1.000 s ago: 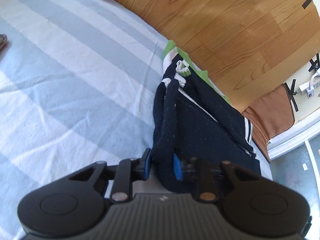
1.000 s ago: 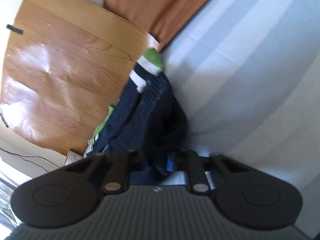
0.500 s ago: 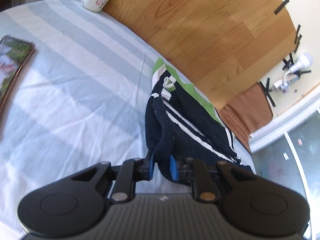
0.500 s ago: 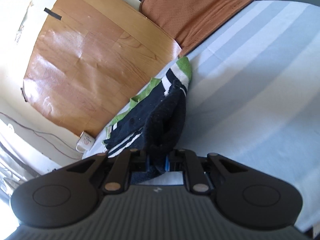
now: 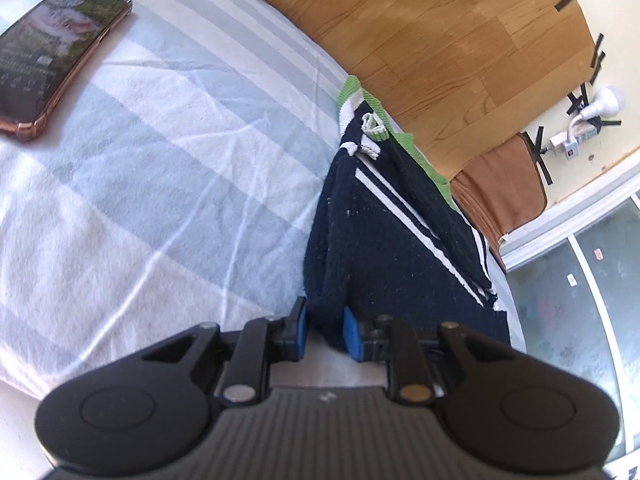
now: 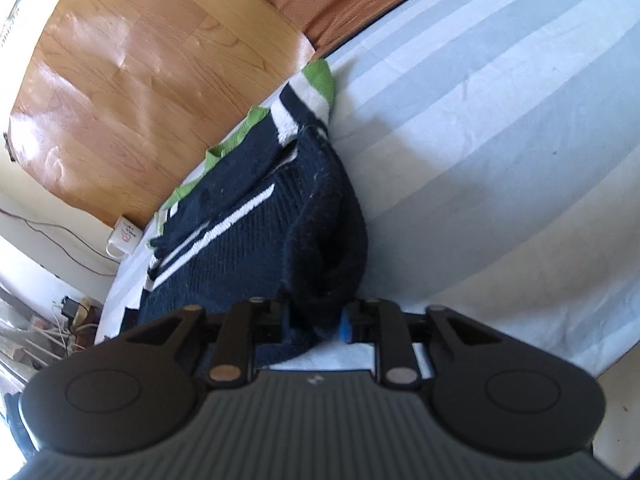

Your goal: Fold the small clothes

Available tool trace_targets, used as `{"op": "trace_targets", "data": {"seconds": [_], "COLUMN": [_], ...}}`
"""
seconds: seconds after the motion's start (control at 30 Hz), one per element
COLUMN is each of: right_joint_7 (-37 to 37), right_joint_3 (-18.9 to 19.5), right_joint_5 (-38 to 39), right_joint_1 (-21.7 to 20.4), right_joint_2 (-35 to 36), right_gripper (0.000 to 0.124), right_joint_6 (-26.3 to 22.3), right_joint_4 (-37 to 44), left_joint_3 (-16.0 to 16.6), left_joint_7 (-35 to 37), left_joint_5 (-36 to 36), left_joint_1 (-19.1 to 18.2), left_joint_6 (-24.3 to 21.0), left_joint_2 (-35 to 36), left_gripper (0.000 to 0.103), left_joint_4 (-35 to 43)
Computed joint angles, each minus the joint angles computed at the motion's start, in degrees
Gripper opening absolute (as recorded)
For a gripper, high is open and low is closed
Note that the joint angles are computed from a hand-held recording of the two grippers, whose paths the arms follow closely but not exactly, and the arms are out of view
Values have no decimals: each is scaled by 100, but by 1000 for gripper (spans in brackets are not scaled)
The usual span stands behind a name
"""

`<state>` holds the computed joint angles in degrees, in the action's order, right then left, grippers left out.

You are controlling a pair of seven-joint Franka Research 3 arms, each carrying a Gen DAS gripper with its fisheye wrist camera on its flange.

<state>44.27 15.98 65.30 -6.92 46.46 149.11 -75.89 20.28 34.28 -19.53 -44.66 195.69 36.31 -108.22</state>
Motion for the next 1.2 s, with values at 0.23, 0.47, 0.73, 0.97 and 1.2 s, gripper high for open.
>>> {"op": "trace_targets", "data": {"seconds": [0.23,0.47,0.73,0.97,1.2], "right_joint_7": [-245,-1648,-1977,-1683,-2145], "right_joint_3": [113,480,382,742,942], "right_joint_5": [483,499,-216,-388,283], "right_joint_1": [-96,126,612,256,-58], "right_joint_2": [-71,183,616,954,996], "right_gripper": [40,39,40,36,36], "right_joint_6": [1077,1137,1200,1060,601], "right_joint_4": [-28,431,914,1106,1055], "left_joint_3": [1755,1457,989,1238,478], "left_joint_7": [679,1341,1840,1481,1600], "left_joint_5": [-1043,-986,-489,106,244], "left_joint_1": [-1719,-1417,-734,-788,-152], "left_joint_6": [366,812,-190,-244,469], "left_joint_2": [145,261,800,1091,956], "left_gripper": [43,41,41,41,42], "left_joint_4": [-520,-184,1051,1185,1035]}}
